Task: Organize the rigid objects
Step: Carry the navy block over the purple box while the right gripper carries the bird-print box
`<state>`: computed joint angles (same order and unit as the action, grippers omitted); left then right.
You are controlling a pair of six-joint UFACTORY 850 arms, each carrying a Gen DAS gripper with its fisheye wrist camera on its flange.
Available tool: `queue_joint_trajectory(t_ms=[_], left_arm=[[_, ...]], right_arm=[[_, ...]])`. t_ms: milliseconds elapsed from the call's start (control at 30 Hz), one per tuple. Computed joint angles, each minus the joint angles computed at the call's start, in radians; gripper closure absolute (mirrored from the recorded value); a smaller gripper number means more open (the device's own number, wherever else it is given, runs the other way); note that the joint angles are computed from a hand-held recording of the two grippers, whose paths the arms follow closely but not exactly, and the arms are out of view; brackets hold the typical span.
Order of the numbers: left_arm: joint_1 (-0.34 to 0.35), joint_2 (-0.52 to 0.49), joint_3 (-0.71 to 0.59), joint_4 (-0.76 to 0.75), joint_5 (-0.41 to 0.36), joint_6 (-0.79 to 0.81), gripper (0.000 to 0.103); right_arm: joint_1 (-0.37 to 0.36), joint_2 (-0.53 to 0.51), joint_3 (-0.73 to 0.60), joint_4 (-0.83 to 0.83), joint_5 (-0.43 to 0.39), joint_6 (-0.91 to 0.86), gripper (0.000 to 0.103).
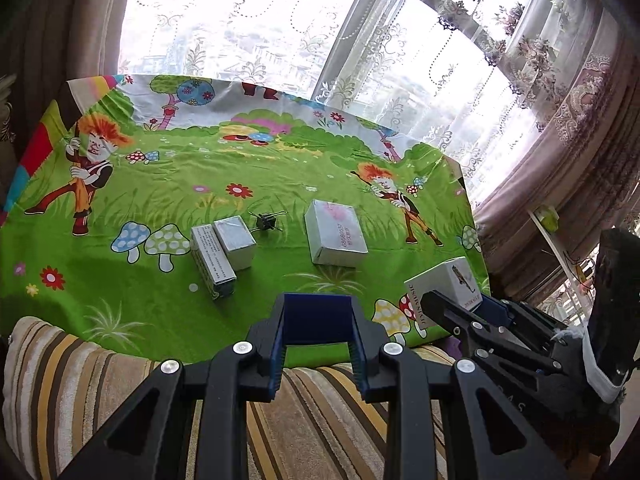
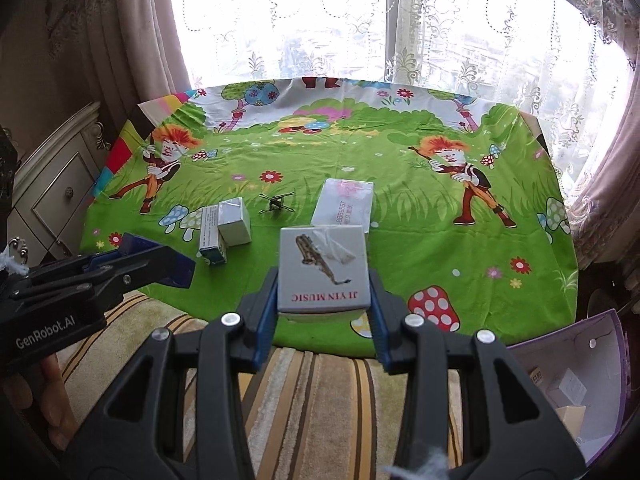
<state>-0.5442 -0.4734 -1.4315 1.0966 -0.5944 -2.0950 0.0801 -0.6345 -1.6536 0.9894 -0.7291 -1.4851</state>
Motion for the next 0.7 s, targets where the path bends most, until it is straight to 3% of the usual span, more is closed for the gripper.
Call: queue_joint_trajectory(t_ms=[300,700], left_arm=[[-0.027,-0.04,-0.073,-0.06,0.069,0.077,0.075],[-0.054,-0.174,-0.275,-0.301,0.175,0.428,0.075]], right_arm=[[-0.083,0.038,0.049,0.044,0.002,-0.099,0.059],[-0.19,0.0,0.013,0.017,0.005,-0.09,0.059]])
